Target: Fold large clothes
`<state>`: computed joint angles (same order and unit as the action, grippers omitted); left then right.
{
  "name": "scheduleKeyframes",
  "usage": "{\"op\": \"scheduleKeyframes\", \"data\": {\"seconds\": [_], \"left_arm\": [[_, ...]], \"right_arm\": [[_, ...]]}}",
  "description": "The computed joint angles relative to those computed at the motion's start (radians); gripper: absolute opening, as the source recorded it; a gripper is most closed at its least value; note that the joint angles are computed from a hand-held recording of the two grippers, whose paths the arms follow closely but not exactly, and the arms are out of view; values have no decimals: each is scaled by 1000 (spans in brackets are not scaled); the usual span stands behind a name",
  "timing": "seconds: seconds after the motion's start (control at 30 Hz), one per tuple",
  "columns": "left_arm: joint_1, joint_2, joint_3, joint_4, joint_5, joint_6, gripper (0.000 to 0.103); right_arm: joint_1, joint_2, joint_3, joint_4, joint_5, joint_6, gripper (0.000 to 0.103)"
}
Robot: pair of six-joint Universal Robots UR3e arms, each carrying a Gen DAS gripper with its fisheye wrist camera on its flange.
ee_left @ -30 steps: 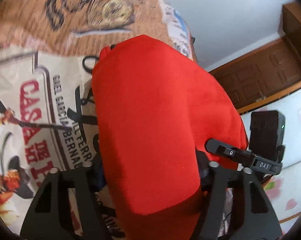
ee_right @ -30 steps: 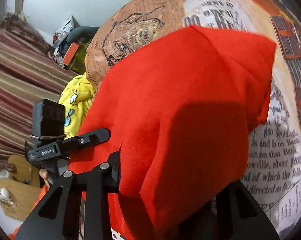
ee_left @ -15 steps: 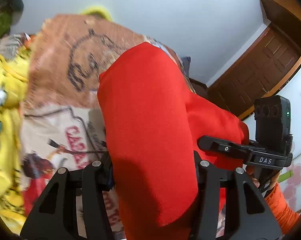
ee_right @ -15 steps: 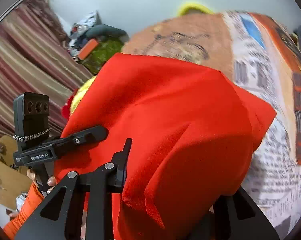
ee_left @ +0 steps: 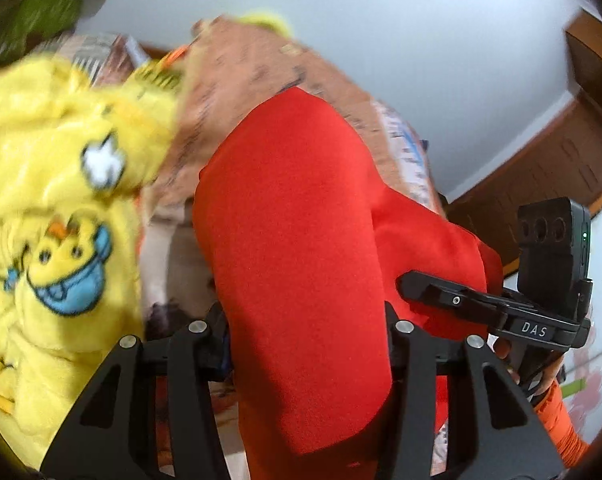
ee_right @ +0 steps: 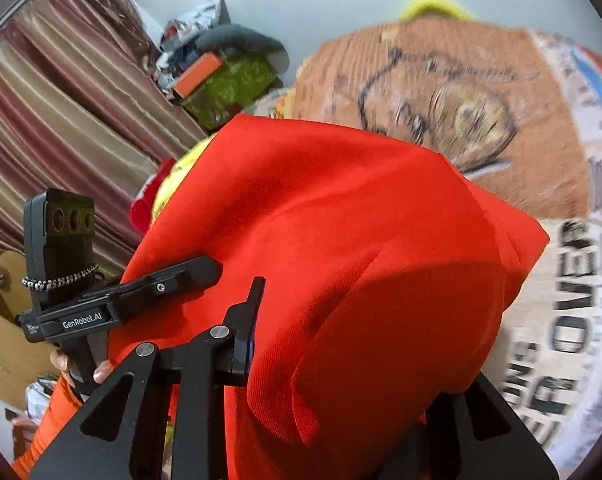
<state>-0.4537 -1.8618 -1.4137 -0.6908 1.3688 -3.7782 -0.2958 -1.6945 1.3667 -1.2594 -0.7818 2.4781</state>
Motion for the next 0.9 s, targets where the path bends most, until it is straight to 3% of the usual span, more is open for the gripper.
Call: {"op": "scheduleKeyframes", "data": {"seconds": [0.1, 0.23, 0.37, 0.6, 0.73, 0.9], "left_arm": [[54, 27, -148, 74, -46, -7, 48], [71, 15, -250, 139, -33, 16, 49], [64, 5, -285, 148, -1, 49, 56], [7, 9, -219, 12, 83, 86, 69], [-43, 53, -186, -74, 179, 87, 69], [-162, 85, -104, -197, 400, 120, 74]], "right_arm": [[65, 52, 74, -130, -34, 72, 26], [139, 109, 165, -276, -86, 123, 27], [169, 118, 191, -305, -128, 115, 30], [160, 51, 181, -242, -231, 86, 44], [105, -73, 206, -213, -311, 20, 55], [32, -271, 284, -274, -345, -58, 55]]}}
